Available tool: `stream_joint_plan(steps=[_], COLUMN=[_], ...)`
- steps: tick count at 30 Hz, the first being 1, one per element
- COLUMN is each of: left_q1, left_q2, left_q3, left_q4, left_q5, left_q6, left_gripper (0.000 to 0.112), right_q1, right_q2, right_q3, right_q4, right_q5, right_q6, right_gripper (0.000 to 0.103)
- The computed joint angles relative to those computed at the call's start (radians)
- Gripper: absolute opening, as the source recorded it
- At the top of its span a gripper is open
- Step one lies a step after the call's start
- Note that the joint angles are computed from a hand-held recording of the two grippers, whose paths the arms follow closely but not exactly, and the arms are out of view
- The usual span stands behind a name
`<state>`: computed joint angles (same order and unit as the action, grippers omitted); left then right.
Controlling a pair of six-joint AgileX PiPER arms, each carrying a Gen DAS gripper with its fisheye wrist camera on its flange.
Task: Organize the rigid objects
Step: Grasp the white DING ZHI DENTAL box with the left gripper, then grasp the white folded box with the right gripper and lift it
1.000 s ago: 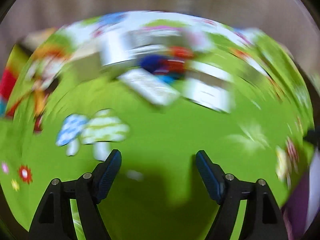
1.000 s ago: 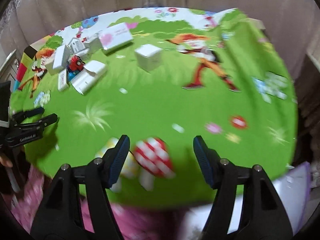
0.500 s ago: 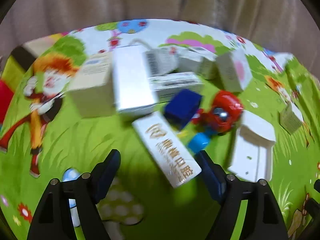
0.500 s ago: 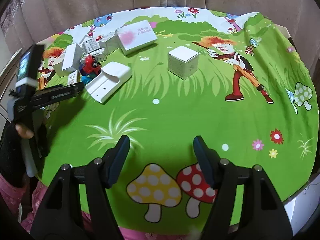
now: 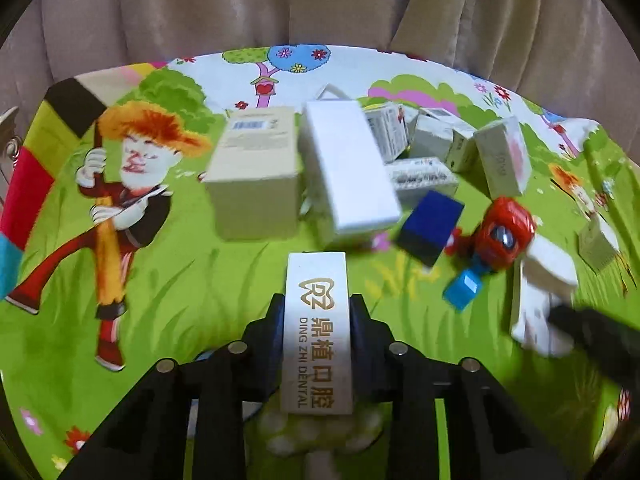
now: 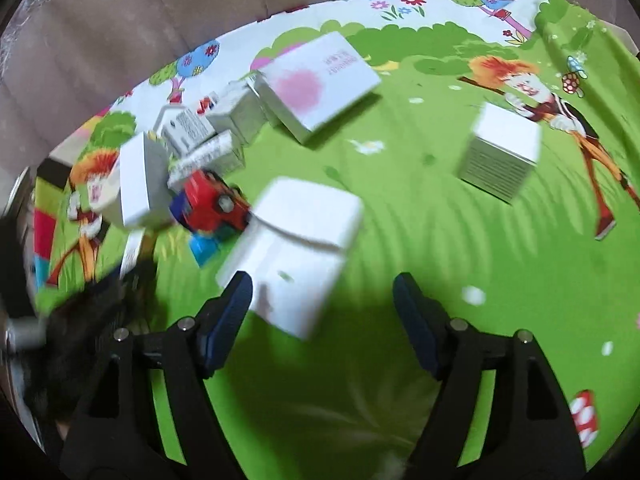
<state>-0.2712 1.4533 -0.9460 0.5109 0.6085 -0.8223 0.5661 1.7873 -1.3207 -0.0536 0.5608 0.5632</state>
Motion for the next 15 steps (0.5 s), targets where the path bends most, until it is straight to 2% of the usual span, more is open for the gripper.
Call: stream_joint_plan(steps=[2, 4, 6, 8, 9, 11, 15], left_q1=[0.018, 0.062, 0.105, 0.116, 0.117, 0.129, 0.202], left_q2=[-0.067, -0.126, -0.153, -0.154, -0.154, -0.157, -0.168], left_q3=[0.080, 0.140, 0.163, 0.163, 0.163, 0.167, 0.187], left_q4=[0.019, -0.061, -0.150, -0.182, -0.189, -0.224, -0.449], left_q5=[-0.036, -0.090, -0.124, -0.133, -0.134, -0.146, -0.200], left_q6=[-0.005, 0.082, 0.161, 0.191, 0.198, 0.235, 0.455], left_gripper=[0.032, 0.032, 0.032, 0.033, 0.033, 0.034, 0.038], right_q1=[0.033, 0.076, 0.110, 0.148, 0.155, 0.135, 0.051], right_q2=[0.047, 0.105, 0.158, 0.222, 0.237, 0.194, 0.084], right_q3=[-0.063, -0.147, -0.222, -0.306, -0.315, -0.243, -0.059], right_q4=[-0.121, -0.252, -0.324, -0.403, -0.439, -0.434, -0.378], right_q5=[0.029, 0.103, 0.165, 0.251, 0.265, 0.213, 0.085], right_q6=[0.159, 0.294, 0.349, 0.355, 0.349, 0.315, 0.171], right_gripper=[0.079, 0.085, 0.093, 0.093, 0.093, 0.093, 0.093])
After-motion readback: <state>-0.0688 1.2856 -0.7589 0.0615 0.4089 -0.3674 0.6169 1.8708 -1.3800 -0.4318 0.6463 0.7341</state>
